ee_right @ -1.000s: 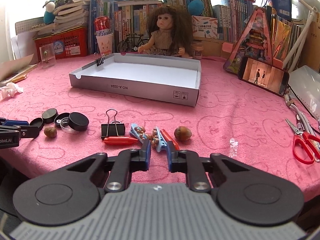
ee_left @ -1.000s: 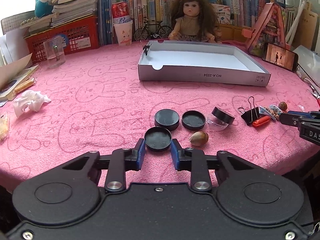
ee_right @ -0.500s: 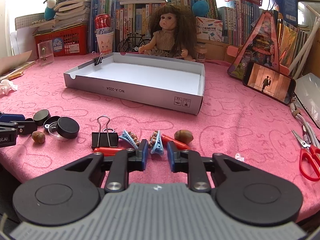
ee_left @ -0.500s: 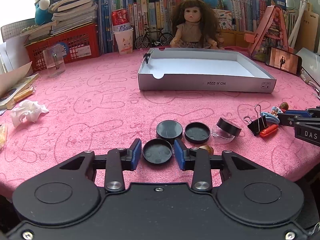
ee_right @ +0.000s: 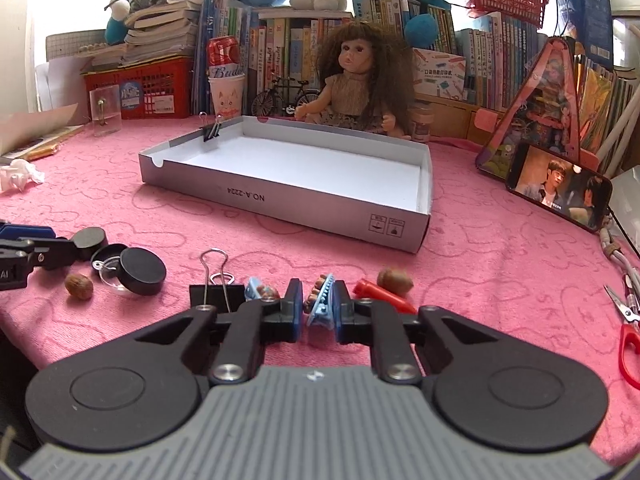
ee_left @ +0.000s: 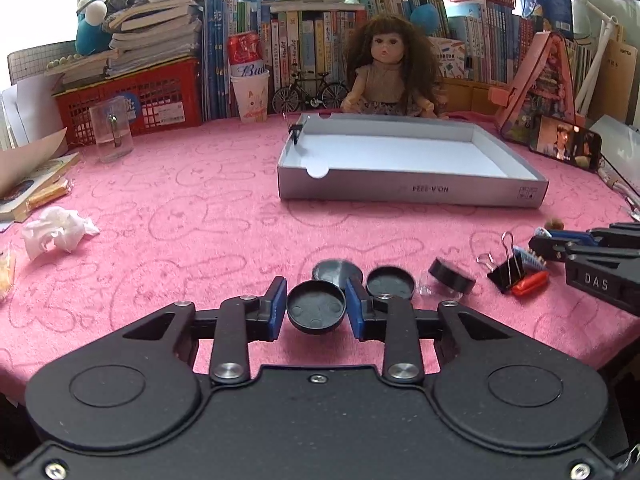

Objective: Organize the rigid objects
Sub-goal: 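Grasp a black round lid with the left tool while the right tool grasps the blue hair clip, then carry the lid and clip into the white tray and open both tools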

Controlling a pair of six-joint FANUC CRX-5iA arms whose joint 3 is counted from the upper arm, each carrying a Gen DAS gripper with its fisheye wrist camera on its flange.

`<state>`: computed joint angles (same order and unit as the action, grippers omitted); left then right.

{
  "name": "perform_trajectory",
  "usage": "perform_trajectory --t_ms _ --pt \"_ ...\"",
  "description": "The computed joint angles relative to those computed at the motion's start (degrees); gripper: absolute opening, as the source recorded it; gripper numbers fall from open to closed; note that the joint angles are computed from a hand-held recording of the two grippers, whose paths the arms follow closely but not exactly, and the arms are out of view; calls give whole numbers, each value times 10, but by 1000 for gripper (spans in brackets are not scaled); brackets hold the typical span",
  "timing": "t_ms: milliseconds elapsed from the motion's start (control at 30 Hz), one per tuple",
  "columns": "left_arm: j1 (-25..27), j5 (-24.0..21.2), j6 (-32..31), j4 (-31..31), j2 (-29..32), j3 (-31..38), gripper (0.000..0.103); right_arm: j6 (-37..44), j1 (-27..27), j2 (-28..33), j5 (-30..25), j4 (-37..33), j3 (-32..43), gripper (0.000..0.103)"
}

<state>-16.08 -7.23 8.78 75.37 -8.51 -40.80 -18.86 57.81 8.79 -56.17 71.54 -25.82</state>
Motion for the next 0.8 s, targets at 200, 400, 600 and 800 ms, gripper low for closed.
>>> perform_trajectory --t_ms 200,400,600,800 --pt "-8 -2 -20 31 16 32 30 -17 -10 -5 3 19 1 19" --pt "4 -34 39 -13 57 93 30 -37 -34 -7 14 33 9 19" --pt "6 -56 99 -65 109 166 30 -49 -69 -3 38 33 27 19" --pt "26 -125 262 -213 196 291 30 -55 -115 6 87 12 52 19"
